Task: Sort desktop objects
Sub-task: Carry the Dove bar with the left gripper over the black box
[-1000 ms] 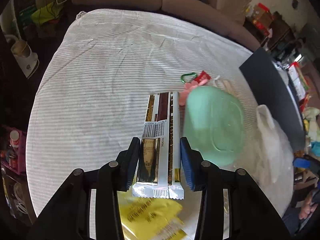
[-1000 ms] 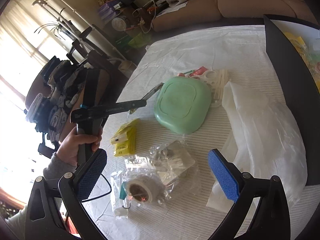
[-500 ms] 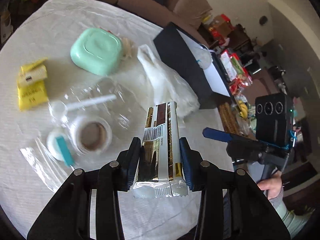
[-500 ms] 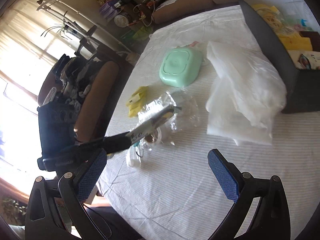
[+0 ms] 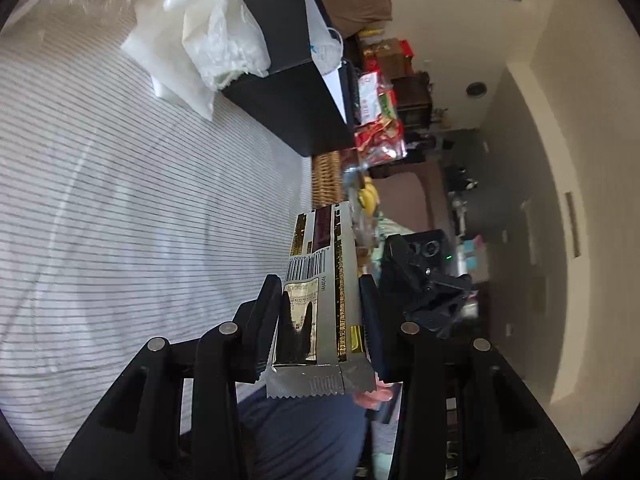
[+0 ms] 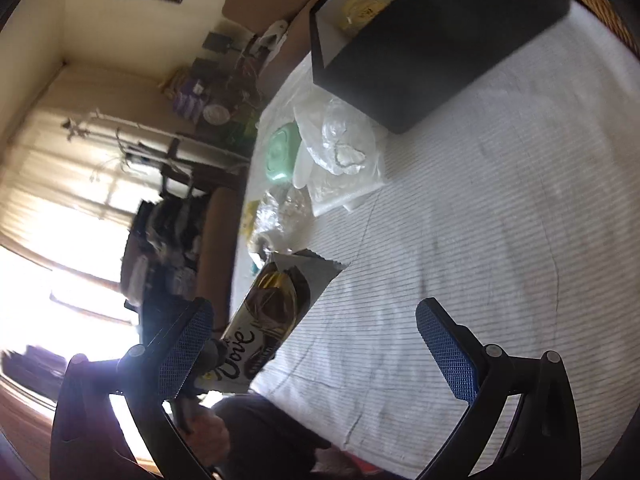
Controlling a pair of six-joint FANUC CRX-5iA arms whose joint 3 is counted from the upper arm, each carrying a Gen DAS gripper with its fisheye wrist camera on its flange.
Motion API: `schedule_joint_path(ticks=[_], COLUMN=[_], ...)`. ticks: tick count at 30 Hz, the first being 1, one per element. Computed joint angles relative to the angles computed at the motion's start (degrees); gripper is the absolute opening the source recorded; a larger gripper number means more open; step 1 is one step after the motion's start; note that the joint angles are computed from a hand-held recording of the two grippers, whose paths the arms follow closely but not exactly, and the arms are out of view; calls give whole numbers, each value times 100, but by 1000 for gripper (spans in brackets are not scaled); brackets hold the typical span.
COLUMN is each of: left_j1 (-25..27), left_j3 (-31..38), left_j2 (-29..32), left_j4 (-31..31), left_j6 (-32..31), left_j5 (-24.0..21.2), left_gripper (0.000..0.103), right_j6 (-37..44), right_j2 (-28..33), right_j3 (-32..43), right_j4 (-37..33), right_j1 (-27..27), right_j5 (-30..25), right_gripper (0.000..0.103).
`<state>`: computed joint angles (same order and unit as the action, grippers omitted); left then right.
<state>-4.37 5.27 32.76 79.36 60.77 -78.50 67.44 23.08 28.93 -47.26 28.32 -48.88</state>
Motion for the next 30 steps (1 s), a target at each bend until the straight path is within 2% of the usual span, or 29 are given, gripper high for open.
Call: schedule_joint_path(ticks=[4, 7, 10, 12, 15, 16, 17, 18, 20, 23, 27, 28, 29, 30], left_j1=[-304, -610, -918, -1106, -1315, -1347, -1357, -1364, -1332, -1085, -877, -842, -821, -816], left_j3=[-233, -480, -619, -683, -674, -595, -522, -435, -222, 141, 1283, 1679, 2124, 2622], left_j2=[78, 182, 297, 366, 471, 509, 530, 564, 641, 675, 1000, 1137, 1304, 1516], left_j4=[770, 1698, 2497, 2950, 3395, 3377, 3314, 3254, 3035, 2205, 1040, 784, 563, 420], left_j6=[0, 41, 21, 45, 127, 129, 119, 124, 157, 375, 902, 1067, 1252, 1449], left_j5=[-112, -253, -409, -510, -639, -664, -664, -660, -608, -554, -534, -575, -636, -728], left_gripper=[37, 37, 37, 36, 35, 35, 35, 35, 35, 35, 35, 30, 20, 17], right_j6=[1072, 1921, 2765, 3299, 3830, 3918, 3974, 3975, 3722, 3590, 3132, 2995, 2848, 2708], right_j2=[-185, -217, -244, -229, -300, -268, -230, -205, -160, -101, -8, 28, 80, 153], right_j3=[-460, -621, -808, -888, -991, -961, -927, -884, -698, -588, -312, -207, -66, 112], right_j4=[-1688, -2691, -3722, -4365, -4820, -4916, -4998, -5001, -4646, -4512, -3971, -3828, -3664, -3498], right_j1=[-415, -639, -901, -1059, -1183, -1216, -1246, -1251, -1178, -1209, -1232, -1248, -1263, -1279], right_j5=[329, 347, 316, 240, 252, 186, 123, 116, 203, 172, 181, 163, 149, 131], right_gripper=[103, 95, 75, 49, 33, 28, 18, 14, 14, 13, 13, 13, 13, 13])
